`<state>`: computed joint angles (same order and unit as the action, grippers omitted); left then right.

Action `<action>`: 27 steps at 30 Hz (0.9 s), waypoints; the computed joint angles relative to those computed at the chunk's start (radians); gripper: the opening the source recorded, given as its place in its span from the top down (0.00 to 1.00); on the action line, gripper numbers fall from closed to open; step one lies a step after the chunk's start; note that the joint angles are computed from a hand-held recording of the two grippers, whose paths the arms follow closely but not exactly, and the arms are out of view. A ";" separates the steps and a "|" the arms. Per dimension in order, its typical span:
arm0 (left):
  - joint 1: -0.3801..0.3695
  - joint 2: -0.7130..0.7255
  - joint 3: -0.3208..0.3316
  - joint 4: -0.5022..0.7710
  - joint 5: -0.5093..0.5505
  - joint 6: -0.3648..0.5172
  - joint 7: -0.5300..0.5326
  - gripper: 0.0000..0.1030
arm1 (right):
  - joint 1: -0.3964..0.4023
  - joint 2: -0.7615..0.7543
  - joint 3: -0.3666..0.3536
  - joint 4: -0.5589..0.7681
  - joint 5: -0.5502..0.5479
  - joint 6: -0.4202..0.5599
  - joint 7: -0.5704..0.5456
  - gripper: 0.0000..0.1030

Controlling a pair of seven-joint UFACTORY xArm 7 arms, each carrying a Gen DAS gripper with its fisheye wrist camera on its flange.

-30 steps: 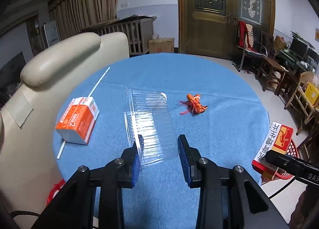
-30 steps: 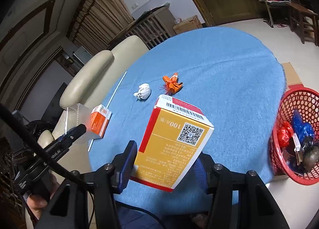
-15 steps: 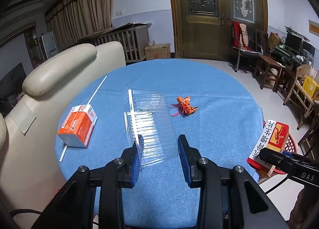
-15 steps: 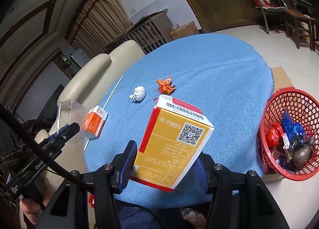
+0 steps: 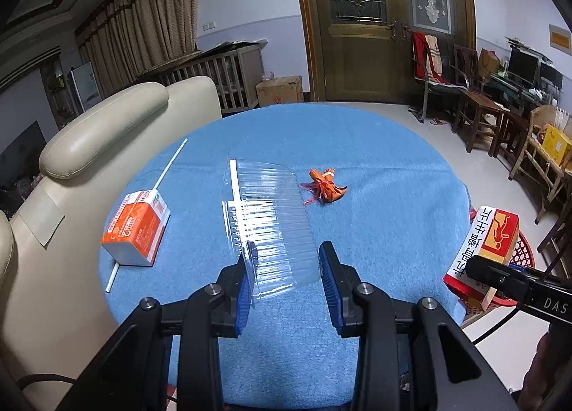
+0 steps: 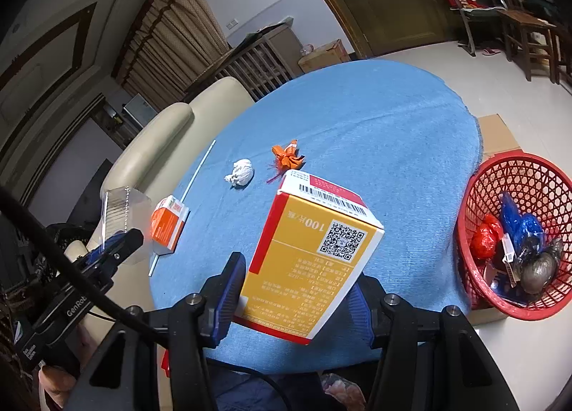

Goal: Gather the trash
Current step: 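Lift the yellow-and-red box with the right gripper while the left gripper holds the clear container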

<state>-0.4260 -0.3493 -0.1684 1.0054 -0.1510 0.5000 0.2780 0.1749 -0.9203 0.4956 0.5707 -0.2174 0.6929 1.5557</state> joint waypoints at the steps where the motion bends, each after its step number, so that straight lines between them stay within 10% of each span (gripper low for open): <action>1: 0.000 0.002 -0.001 0.001 0.002 0.000 0.000 0.64 | 0.000 -0.001 0.000 -0.001 0.001 0.000 0.002 0.44; 27: 0.035 0.091 0.004 0.005 -0.002 0.035 -0.042 0.64 | -0.002 -0.084 -0.018 -0.140 0.011 -0.069 0.063 0.39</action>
